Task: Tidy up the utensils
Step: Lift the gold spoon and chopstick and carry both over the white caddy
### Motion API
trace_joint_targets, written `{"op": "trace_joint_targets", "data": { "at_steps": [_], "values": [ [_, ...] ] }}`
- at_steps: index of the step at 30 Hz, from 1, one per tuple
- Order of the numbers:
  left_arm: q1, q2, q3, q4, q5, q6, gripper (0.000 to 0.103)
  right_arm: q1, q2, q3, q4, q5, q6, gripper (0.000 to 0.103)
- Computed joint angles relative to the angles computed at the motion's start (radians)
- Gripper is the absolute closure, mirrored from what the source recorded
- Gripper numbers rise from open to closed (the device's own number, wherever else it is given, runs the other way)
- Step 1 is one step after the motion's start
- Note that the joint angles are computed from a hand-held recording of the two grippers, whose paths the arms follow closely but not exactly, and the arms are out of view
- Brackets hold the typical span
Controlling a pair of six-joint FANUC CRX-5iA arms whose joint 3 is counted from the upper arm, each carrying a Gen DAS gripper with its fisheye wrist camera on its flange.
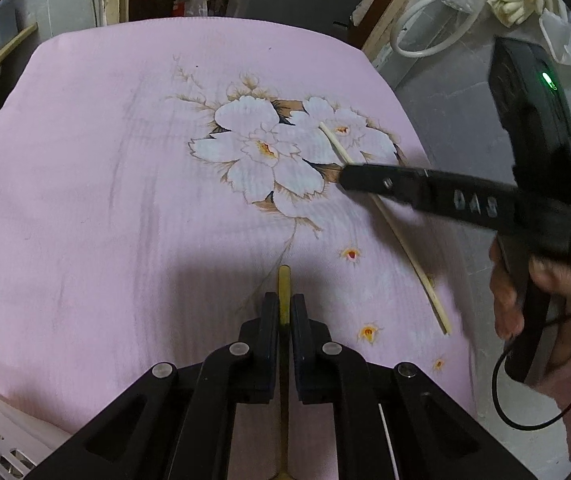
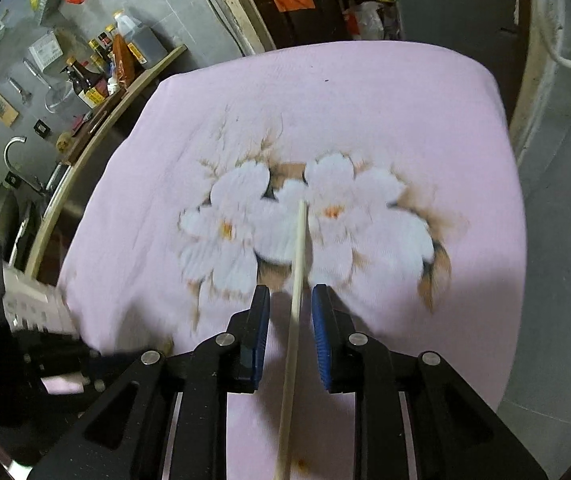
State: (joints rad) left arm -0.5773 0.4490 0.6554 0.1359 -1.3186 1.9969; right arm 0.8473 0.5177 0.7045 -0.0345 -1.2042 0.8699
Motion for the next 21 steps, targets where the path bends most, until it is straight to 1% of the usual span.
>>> {"op": "trace_joint_targets", "data": {
  "at_steps": [2,4,5,6,8,10,11,12,14,16,18,20,21],
  "values": [
    [0.002,0.000,0.000,0.003,-0.001,-0.002,0.095,-0.006,0.023,0.034,-0.013,-0.016,-0.014,0.084],
    [-0.002,0.013,0.025,-0.009,-0.024,-0.013,0.095,-0.004,0.045,0.065,-0.008,-0.039,-0.028,0.085],
    [-0.007,0.021,0.044,-0.019,-0.040,-0.024,0.096,0.000,0.060,0.087,0.007,-0.060,-0.035,0.087],
    [-0.009,0.026,0.056,-0.024,-0.052,-0.032,0.096,0.003,0.066,0.094,0.015,-0.069,-0.038,0.097],
    [-0.010,0.035,0.076,-0.026,-0.070,-0.033,0.097,0.006,0.054,0.077,0.015,-0.052,-0.055,0.099],
    [-0.003,0.033,0.072,-0.012,-0.059,-0.014,0.097,0.019,0.023,0.036,0.049,-0.012,-0.082,0.099],
    [0.000,0.013,0.045,-0.004,-0.028,-0.001,0.097,0.036,-0.009,-0.008,0.093,0.024,-0.107,0.099],
    [0.000,-0.010,0.017,-0.001,0.007,0.006,0.097,0.038,-0.028,-0.028,0.109,0.045,-0.115,0.099],
    [-0.004,-0.046,-0.020,-0.006,0.066,0.016,0.097,0.055,-0.093,-0.113,0.168,0.120,-0.159,0.099],
    [-0.015,-0.095,-0.063,-0.022,0.145,0.021,0.097,0.085,-0.158,-0.204,0.257,0.185,-0.239,0.099],
    [-0.030,-0.135,-0.088,-0.046,0.202,0.015,0.097,0.118,-0.231,-0.312,0.362,0.255,-0.348,0.099],
    [-0.047,-0.163,-0.101,-0.080,0.238,0.016,0.097,0.160,-0.293,-0.410,0.495,0.296,-0.485,0.099],
    [-0.056,-0.182,-0.112,-0.100,0.261,0.018,0.097,0.163,-0.309,-0.428,0.523,0.301,-0.508,0.099]
  ]
}}
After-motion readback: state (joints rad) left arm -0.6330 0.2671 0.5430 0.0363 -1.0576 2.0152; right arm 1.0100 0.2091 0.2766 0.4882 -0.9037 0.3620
